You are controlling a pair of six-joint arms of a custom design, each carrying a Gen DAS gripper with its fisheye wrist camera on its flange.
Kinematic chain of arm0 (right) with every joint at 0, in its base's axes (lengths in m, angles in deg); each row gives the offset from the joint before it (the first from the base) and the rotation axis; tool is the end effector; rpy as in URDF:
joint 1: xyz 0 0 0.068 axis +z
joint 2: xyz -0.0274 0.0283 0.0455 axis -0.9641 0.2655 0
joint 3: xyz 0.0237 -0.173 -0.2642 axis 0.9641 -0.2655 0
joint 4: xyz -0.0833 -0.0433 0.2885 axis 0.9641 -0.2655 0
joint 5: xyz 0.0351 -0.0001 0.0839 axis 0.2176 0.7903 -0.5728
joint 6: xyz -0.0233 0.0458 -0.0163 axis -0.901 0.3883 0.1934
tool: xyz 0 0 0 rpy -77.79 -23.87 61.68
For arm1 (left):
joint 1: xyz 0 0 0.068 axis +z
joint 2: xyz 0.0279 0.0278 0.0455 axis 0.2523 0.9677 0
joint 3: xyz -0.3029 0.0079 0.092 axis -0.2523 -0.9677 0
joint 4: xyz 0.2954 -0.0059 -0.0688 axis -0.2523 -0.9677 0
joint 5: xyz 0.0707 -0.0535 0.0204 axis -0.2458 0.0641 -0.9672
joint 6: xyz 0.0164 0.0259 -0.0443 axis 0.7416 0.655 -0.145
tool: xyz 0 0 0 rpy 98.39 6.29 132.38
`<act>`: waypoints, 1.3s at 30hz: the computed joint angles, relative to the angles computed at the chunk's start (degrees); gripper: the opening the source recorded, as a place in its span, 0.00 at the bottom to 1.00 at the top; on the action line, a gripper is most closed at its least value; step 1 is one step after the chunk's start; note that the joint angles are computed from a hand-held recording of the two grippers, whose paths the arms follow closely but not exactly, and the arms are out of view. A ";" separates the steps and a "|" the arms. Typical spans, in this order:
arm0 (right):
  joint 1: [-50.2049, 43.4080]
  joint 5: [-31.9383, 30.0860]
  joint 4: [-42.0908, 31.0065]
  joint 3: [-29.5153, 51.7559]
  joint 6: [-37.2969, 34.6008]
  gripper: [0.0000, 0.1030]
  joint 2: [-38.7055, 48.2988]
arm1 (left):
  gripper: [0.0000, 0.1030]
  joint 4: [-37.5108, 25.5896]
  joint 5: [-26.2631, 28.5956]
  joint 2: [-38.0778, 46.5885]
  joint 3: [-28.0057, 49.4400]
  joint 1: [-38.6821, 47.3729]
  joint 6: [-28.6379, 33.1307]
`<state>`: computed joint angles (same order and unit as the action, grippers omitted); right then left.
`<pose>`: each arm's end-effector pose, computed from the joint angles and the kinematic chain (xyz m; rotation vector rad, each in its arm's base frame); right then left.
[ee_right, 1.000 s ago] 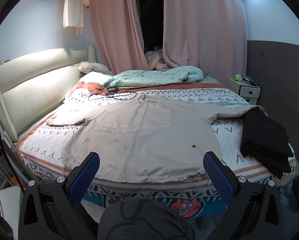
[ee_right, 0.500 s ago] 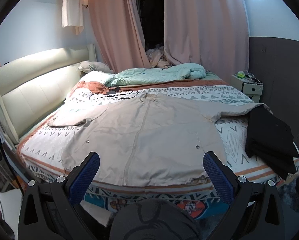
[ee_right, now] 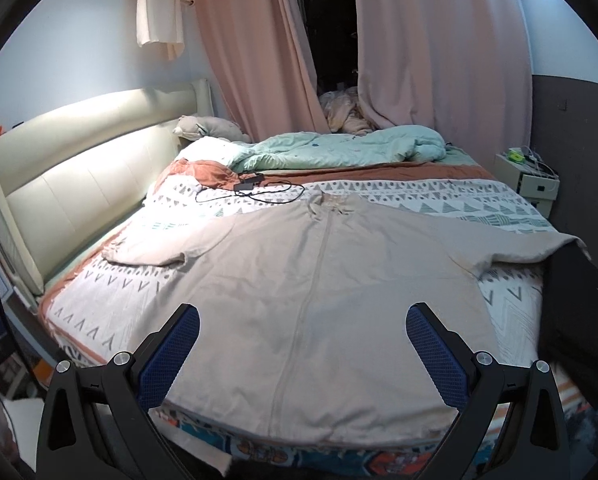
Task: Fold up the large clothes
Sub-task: 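Move both tools down toward the beige jacket's sleeves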
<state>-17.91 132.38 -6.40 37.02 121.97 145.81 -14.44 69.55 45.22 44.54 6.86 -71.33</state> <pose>0.2140 0.2720 0.3083 0.3849 2.0420 -0.0872 0.2545 -0.0435 0.2616 0.2957 2.0707 -0.3427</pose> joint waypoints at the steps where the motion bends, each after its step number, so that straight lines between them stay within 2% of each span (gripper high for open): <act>1: -1.41 -1.14 2.75 -0.11 -2.62 1.00 0.11 | 1.00 0.49 -0.19 1.34 0.72 0.10 -0.15; 4: -5.83 -5.28 8.94 0.82 -10.04 1.00 1.75 | 1.00 1.57 -1.54 6.48 4.04 0.06 -0.60; 12: -15.77 -14.44 14.88 7.28 -22.57 1.00 9.22 | 1.00 4.20 -4.10 21.07 14.09 -0.44 -3.41; 22: -25.15 -22.87 16.44 16.44 -25.35 1.00 19.77 | 1.00 3.59 -3.45 39.83 28.62 1.25 -7.00; 29: -29.55 -28.20 18.20 21.77 -26.49 0.97 27.06 | 0.97 -0.03 -4.49 52.70 42.24 4.37 -8.64; 32: -31.01 -30.75 18.01 24.96 -26.88 0.96 30.88 | 0.90 -3.36 -4.02 58.77 50.00 6.04 -9.43; 35: -32.20 -33.08 17.40 28.43 -27.68 0.90 34.45 | 0.84 -6.95 -3.68 64.86 58.46 7.86 -11.00; 39: -33.70 -36.45 15.95 34.18 -28.44 0.85 39.52 | 0.83 -11.92 -3.20 73.29 71.14 10.07 -12.14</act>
